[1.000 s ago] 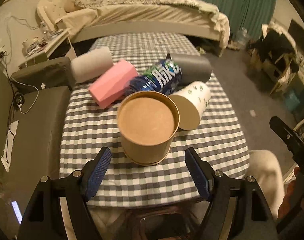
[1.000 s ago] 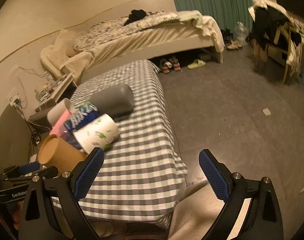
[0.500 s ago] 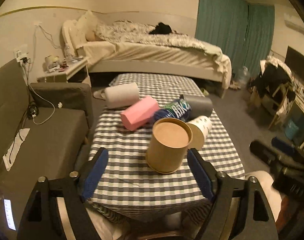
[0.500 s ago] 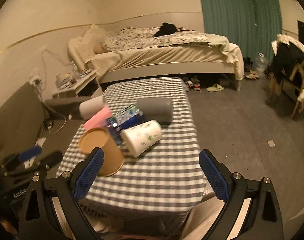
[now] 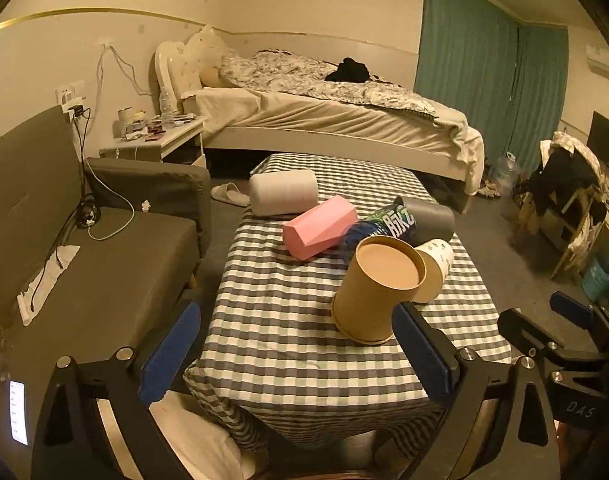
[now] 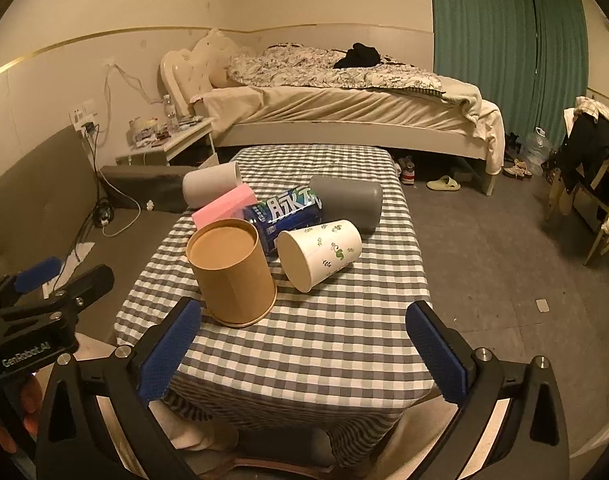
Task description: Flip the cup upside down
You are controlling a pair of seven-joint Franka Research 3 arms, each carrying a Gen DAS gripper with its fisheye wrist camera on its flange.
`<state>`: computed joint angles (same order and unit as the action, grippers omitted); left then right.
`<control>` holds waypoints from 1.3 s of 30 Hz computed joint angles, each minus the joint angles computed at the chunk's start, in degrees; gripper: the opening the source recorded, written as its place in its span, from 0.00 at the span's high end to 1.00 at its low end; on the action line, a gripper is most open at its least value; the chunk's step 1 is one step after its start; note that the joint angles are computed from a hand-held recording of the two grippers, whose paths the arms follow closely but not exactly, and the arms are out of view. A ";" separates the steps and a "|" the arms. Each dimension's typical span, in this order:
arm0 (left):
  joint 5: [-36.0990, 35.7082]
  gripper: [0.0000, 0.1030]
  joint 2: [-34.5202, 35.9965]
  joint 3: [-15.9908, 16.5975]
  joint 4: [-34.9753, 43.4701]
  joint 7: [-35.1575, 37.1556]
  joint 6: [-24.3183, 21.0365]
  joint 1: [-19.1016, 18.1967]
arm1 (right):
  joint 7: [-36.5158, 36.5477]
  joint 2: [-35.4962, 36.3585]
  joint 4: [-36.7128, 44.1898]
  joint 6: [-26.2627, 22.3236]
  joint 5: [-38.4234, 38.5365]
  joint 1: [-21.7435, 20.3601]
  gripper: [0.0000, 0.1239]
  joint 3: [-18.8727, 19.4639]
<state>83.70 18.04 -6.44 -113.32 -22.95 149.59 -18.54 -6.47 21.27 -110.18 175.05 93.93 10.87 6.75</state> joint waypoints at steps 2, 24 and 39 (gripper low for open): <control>0.00 0.02 -0.15 0.09 -0.21 -0.39 0.09 0.12 | 1.99 0.57 0.20 0.31 -2.27 0.29 0.17 0.01; 0.22 0.02 -0.56 -0.06 -1.15 -1.72 -0.79 0.87 | 4.12 2.15 0.81 3.35 -5.61 -0.27 0.17 2.18; -0.91 0.02 -0.14 -0.08 -0.76 -0.17 -1.70 0.23 | 5.22 2.15 0.26 3.96 -7.10 -2.32 0.17 4.41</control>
